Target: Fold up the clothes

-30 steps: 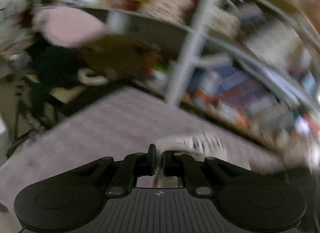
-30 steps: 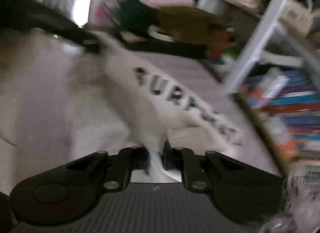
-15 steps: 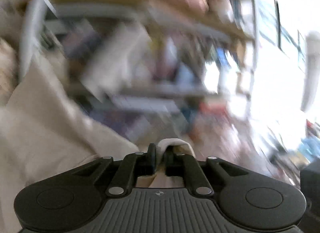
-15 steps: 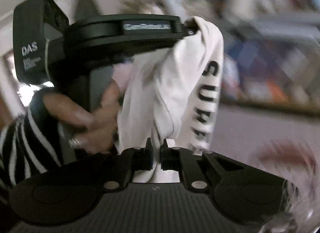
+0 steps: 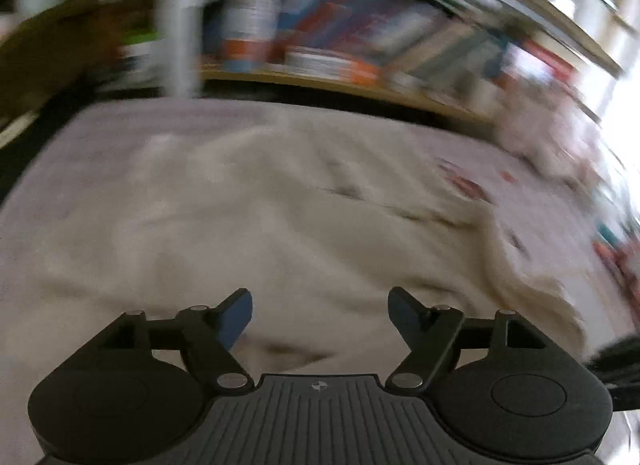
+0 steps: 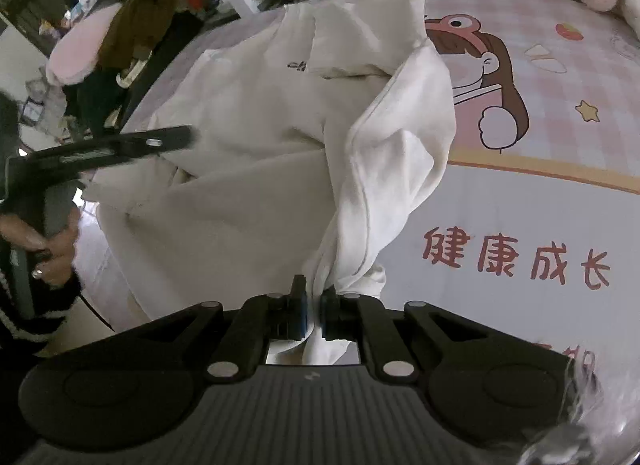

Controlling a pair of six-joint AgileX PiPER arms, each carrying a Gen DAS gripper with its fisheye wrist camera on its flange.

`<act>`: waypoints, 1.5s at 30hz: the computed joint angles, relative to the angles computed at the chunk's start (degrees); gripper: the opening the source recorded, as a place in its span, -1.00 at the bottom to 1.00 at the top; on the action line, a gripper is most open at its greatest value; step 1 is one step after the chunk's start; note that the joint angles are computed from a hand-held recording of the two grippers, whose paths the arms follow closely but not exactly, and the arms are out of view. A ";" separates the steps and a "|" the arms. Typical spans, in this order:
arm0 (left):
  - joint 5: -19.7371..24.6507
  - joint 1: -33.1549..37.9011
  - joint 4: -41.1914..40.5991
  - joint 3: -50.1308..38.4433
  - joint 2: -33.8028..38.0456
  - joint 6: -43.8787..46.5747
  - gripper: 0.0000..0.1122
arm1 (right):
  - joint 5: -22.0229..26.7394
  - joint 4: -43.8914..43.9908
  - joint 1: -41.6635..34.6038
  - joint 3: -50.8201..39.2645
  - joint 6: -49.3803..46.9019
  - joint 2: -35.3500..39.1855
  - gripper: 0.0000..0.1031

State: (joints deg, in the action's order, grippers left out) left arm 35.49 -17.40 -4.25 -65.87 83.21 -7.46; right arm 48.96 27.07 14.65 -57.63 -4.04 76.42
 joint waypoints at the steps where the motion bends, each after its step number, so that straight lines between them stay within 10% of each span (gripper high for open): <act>1: -0.01 1.49 2.50 0.57 -0.55 -3.39 0.38 | 0.40 -0.40 0.16 0.66 0.01 -0.70 -0.88; 13: -0.85 10.69 20.03 0.35 1.99 -20.62 0.38 | 15.18 6.67 0.89 0.35 -10.04 -1.15 -0.87; 20: 0.20 14.99 22.99 -3.46 5.93 -17.88 0.38 | 14.38 -13.74 8.01 -7.66 0.32 -3.20 -0.06; 31: -0.41 19.57 12.57 -5.46 11.14 -11.07 0.37 | 1.50 -40.11 16.23 -26.00 6.97 17.02 0.07; 41: -1.39 20.01 9.40 -6.06 12.74 -9.06 0.12 | 4.20 -41.39 15.44 -46.16 3.85 40.15 -0.23; 45: -3.13 19.92 5.94 -6.93 13.78 -5.70 -0.41 | 2.68 -40.96 14.38 -45.50 5.63 40.15 -0.93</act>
State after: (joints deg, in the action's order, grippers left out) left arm 32.36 2.52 1.69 -72.80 96.99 -13.16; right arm 51.65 -13.89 29.03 -103.13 1.59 116.57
